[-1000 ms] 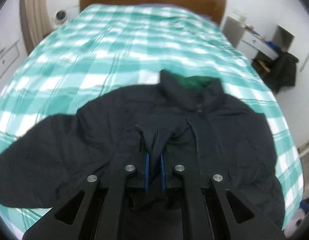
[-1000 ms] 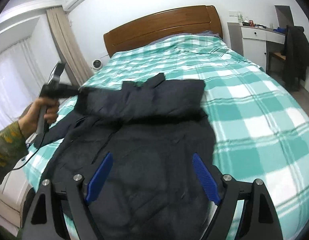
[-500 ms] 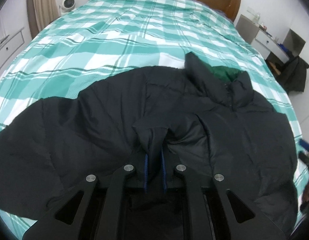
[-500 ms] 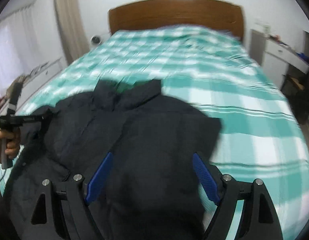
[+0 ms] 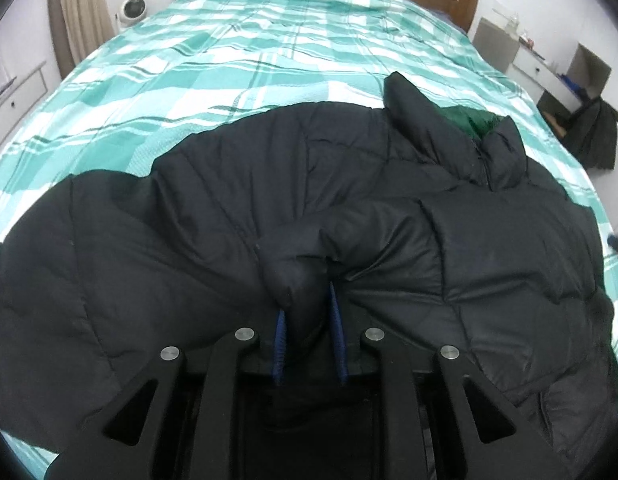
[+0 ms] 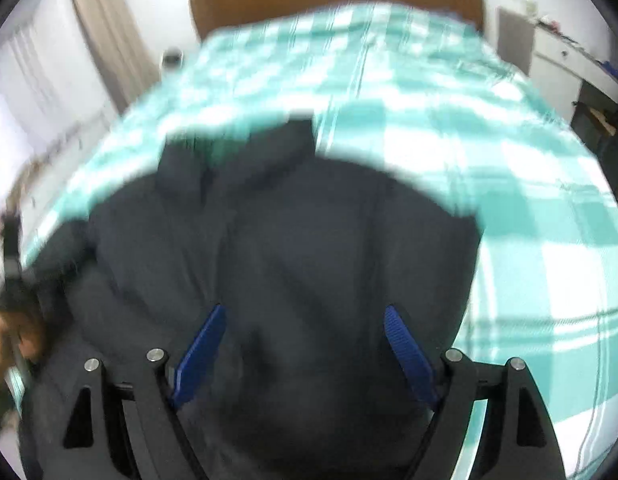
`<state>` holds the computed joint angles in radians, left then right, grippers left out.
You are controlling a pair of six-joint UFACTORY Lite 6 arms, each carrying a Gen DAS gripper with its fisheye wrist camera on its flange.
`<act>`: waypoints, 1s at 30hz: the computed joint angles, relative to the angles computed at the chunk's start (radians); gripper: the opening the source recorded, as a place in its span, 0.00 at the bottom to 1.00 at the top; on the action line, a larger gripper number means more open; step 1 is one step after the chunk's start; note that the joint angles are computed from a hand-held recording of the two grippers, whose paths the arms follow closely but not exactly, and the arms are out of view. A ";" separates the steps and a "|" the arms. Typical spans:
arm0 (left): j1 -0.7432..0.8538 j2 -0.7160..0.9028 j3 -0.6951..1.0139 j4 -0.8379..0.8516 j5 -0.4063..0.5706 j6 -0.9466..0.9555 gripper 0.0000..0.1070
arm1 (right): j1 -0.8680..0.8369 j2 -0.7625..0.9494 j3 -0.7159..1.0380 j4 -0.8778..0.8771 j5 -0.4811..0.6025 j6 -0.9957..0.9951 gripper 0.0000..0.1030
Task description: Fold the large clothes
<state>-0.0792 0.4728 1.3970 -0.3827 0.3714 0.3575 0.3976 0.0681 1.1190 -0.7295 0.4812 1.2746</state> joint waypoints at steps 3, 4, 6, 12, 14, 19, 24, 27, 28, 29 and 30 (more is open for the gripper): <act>-0.003 -0.004 -0.012 0.006 -0.012 -0.009 0.19 | -0.121 0.106 0.055 0.160 -0.078 -0.118 0.81; -0.004 -0.007 -0.016 0.012 -0.014 -0.014 0.20 | -0.145 0.137 0.048 0.176 -0.103 -0.116 0.81; -0.006 0.002 -0.011 0.018 -0.013 -0.022 0.21 | -0.167 0.188 0.010 0.173 -0.156 -0.091 0.81; -0.025 -0.043 -0.042 0.168 -0.020 -0.159 0.26 | -0.026 0.054 -0.056 -0.022 -0.023 0.124 0.81; -0.029 -0.110 -0.099 0.220 -0.016 -0.202 0.50 | 0.050 -0.075 -0.152 -0.148 0.004 0.268 0.81; 0.007 -0.494 -0.474 0.075 -0.062 -0.020 0.81 | 0.534 -0.343 -0.347 -0.262 0.417 0.575 0.81; 0.106 -0.939 -0.802 -0.020 0.077 0.129 0.83 | 1.055 -0.303 -0.333 -0.114 0.797 0.904 0.82; 0.167 -1.206 -0.937 0.020 0.183 0.103 0.83 | 1.277 -0.137 -0.189 -0.051 0.990 1.044 0.82; 0.182 -1.283 -0.969 0.036 0.215 0.090 0.85 | 1.328 -0.069 -0.121 -0.028 1.044 1.079 0.82; 0.201 -1.364 -1.001 0.052 0.252 0.075 0.87 | 1.360 -0.016 -0.066 -0.010 1.080 1.102 0.82; 0.239 -1.443 -1.026 0.051 0.310 0.085 0.87 | 1.379 0.038 -0.016 0.000 1.097 1.118 0.82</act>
<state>0.1602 -0.9697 0.3708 -0.3320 0.6814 0.4421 1.7761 0.1058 1.1029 -0.7294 1.5780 2.3929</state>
